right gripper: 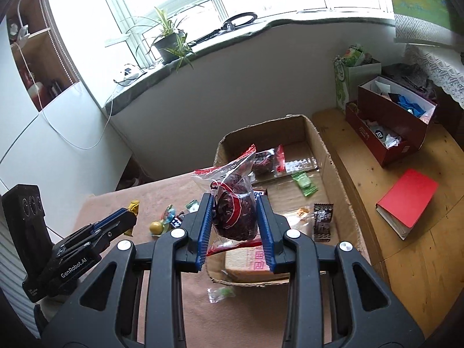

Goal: Organize snacks
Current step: 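Carry the yellow packet and the dark red candy bag over the cardboard box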

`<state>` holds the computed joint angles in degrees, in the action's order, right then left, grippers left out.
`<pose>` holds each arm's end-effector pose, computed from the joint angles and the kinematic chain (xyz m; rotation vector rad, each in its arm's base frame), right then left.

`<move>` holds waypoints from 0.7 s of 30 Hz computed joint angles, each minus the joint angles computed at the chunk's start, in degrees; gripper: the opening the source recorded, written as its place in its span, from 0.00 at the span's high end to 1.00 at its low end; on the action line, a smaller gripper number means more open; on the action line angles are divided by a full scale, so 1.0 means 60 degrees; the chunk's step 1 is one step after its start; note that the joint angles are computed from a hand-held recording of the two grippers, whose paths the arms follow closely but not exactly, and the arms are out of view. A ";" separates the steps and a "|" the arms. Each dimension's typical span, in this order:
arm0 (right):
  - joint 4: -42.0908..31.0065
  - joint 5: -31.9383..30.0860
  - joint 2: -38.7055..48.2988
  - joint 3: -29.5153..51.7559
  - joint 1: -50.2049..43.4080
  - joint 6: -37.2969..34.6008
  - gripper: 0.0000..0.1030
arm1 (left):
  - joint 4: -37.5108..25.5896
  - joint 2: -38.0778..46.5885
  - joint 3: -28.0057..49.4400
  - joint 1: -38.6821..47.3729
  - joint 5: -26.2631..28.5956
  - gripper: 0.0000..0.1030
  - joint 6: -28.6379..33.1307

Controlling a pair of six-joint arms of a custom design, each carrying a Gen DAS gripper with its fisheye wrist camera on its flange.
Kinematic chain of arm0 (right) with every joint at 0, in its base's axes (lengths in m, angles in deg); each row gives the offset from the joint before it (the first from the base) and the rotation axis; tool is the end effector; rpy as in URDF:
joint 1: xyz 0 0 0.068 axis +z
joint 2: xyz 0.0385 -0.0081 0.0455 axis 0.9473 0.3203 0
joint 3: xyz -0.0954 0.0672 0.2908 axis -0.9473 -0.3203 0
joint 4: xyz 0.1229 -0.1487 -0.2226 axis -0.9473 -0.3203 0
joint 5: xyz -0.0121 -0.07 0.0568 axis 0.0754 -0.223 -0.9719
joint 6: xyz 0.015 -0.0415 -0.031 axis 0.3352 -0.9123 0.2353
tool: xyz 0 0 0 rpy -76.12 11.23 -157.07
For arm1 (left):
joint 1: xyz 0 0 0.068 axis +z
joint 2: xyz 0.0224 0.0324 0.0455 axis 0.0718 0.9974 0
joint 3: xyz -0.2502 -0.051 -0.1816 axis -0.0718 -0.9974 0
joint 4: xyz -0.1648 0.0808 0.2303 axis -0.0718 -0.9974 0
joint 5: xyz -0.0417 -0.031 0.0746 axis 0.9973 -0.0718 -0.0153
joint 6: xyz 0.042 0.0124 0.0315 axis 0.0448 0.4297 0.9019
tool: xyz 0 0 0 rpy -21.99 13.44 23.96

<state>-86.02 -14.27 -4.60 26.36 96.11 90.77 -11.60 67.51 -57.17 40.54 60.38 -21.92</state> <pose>0.2257 0.1148 0.2259 -0.3924 2.3155 0.6460 0.1043 0.0516 0.2044 -0.2689 2.2185 -0.3091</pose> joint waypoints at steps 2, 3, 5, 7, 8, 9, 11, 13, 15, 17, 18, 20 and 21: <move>0.0044 -0.0021 0.0179 0.0076 -0.0260 -0.0182 0.69 | 0.0734 0.0297 -0.0013 -0.1078 -0.0671 0.81 -0.0788; 0.0062 -0.0032 0.0283 0.0128 -0.0402 -0.0280 0.69 | 0.1102 0.0489 -0.0018 -0.1602 -0.1027 0.81 -0.1109; 0.0127 -0.0145 0.0558 0.0243 -0.0686 -0.0450 0.69 | 0.1813 0.0968 -0.0002 -0.2490 -0.1625 0.81 -0.1598; 0.0248 -0.0261 0.0849 0.0333 -0.0945 -0.0597 0.69 | 0.2414 0.1471 0.0023 -0.3205 -0.2119 0.81 -0.1986; 0.0302 -0.0304 0.1004 0.0395 -0.1056 -0.0655 0.69 | 0.2697 0.1741 0.0057 -0.3529 -0.2329 0.81 -0.2148; 0.0355 -0.0340 0.1158 0.0454 -0.1146 -0.0704 0.69 | 0.2937 0.1970 0.0094 -0.3850 -0.2547 0.81 -0.2302; 0.0477 -0.0434 0.1517 0.0596 -0.1349 -0.0819 0.69 | 0.3442 0.2499 0.0161 -0.4391 -0.2872 0.81 -0.2542; 0.0598 -0.0497 0.1861 0.0734 -0.1493 -0.0897 0.69 | 0.3892 0.3054 0.0239 -0.4831 -0.3117 0.81 -0.2724; 0.0719 -0.0558 0.2221 0.0876 -0.1595 -0.0979 0.69 | 0.4331 0.3620 0.0306 -0.5169 -0.3283 0.81 -0.2892; 0.0829 -0.0569 0.2568 0.1013 -0.1658 -0.1059 0.69 | 0.4739 0.4189 0.0390 -0.5432 -0.3409 0.81 -0.3012; 0.0887 -0.0585 0.2747 0.1078 -0.1693 -0.1093 0.69 | 0.4909 0.4442 0.0429 -0.5537 -0.3459 0.81 -0.3053; 0.0988 -0.0607 0.3074 0.1197 -0.1738 -0.1110 0.69 | 0.5233 0.4950 0.0516 -0.5716 -0.3543 0.81 -0.3111; 0.1034 -0.0645 0.3239 0.1262 -0.1779 -0.1124 0.69 | 0.5356 0.5171 0.0562 -0.5796 -0.3579 0.81 -0.3141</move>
<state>-79.81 -18.14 14.83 33.93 85.43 84.03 20.54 98.54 -53.80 5.77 38.90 -40.76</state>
